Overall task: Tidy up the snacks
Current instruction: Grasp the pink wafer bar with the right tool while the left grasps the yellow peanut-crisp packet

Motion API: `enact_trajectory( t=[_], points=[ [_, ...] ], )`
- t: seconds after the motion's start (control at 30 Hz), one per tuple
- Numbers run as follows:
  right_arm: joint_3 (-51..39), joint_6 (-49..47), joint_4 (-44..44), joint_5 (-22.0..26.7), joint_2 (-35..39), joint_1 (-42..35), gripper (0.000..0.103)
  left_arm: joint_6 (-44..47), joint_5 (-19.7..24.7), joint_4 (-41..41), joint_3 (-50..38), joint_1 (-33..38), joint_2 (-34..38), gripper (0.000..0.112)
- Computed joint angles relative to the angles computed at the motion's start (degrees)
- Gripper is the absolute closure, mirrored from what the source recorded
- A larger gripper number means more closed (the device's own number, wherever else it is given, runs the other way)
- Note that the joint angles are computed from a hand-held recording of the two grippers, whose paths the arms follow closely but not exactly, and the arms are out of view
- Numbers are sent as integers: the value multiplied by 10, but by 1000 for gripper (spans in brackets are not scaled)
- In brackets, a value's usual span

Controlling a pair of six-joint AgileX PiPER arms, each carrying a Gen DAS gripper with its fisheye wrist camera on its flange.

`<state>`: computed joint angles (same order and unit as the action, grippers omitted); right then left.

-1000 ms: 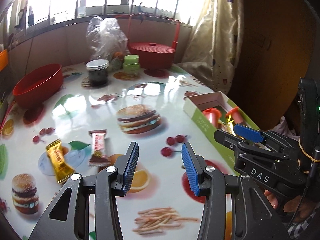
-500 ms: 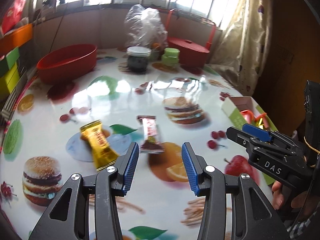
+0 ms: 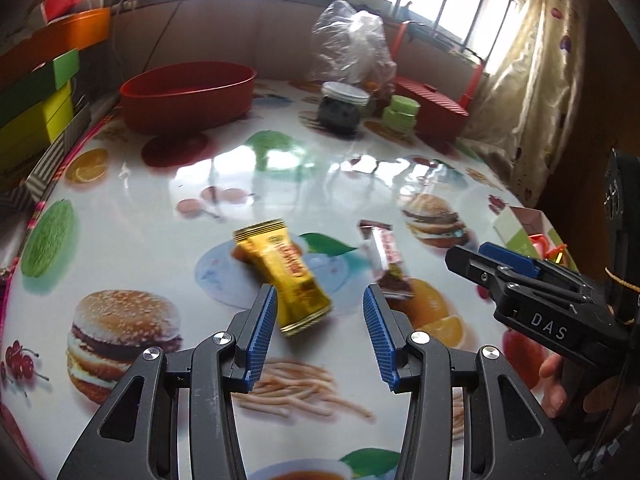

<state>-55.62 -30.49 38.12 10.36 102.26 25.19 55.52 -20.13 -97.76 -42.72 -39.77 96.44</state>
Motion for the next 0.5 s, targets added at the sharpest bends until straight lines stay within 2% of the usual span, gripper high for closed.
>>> enact_trajectory(
  t=[0.2,0.43,0.5],
  points=[
    [-44,17,-2,9,38,26,51,-62,17,54,30,21,-10,66],
    [-90,79,-46,29,76,39,50,-107,29,99,49,40,-19,66],
    [-98,64,-30,33,85,41,50,-131,35,125,54,45,-20,66]
  ],
)
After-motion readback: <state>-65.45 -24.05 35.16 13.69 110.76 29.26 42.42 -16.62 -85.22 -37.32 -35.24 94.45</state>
